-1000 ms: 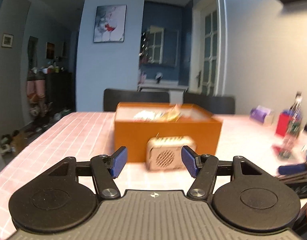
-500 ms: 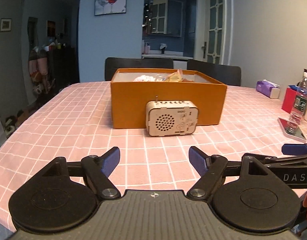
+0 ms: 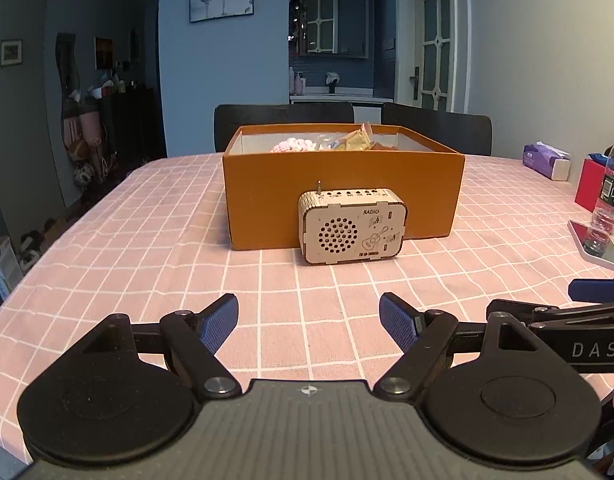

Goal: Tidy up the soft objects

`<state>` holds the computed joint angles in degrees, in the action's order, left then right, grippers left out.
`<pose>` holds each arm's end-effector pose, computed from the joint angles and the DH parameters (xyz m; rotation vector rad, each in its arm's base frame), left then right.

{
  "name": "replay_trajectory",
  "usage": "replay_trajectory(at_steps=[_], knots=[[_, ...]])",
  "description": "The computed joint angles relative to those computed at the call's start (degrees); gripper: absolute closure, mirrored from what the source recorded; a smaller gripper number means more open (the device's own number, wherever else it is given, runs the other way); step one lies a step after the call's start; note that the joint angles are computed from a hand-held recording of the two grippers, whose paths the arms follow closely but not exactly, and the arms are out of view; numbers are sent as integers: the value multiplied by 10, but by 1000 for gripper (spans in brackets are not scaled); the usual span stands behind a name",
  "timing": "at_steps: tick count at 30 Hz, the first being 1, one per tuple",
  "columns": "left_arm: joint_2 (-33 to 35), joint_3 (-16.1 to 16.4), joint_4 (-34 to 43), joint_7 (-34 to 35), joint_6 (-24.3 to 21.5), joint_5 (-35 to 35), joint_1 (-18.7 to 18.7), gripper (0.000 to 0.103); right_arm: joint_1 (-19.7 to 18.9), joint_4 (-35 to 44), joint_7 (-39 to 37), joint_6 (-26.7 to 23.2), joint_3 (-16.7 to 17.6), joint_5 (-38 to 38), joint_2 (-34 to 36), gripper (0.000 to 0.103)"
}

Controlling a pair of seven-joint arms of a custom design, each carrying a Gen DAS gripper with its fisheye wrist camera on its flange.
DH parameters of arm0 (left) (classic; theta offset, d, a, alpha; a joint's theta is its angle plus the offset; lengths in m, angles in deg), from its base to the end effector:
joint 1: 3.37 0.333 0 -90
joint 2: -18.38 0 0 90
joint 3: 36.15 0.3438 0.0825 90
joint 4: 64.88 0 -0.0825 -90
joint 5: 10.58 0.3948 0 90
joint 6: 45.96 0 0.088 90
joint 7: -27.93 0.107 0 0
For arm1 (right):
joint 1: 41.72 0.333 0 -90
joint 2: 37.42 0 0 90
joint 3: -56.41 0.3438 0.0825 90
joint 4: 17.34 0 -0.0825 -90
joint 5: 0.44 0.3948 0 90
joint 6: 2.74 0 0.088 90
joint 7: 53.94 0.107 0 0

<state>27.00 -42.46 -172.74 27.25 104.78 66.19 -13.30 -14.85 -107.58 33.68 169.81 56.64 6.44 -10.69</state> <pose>0.6162 -0.2005 0.5035 -1.7378 1.3221 -0.7503 0.6767 0.3357 0.5091 -1.8568 1.2279 -0.5569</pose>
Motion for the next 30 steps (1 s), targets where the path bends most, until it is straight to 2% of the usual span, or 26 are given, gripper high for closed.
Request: replay_trajectory(at_steps=[7, 30], knots=[[6, 1, 6, 14, 2, -23, 0, 9, 6, 8, 5, -8, -8, -8, 3, 3], [10, 5, 5, 27, 4, -35, -2, 9, 11, 11, 14, -11, -14, -23, 5, 3]])
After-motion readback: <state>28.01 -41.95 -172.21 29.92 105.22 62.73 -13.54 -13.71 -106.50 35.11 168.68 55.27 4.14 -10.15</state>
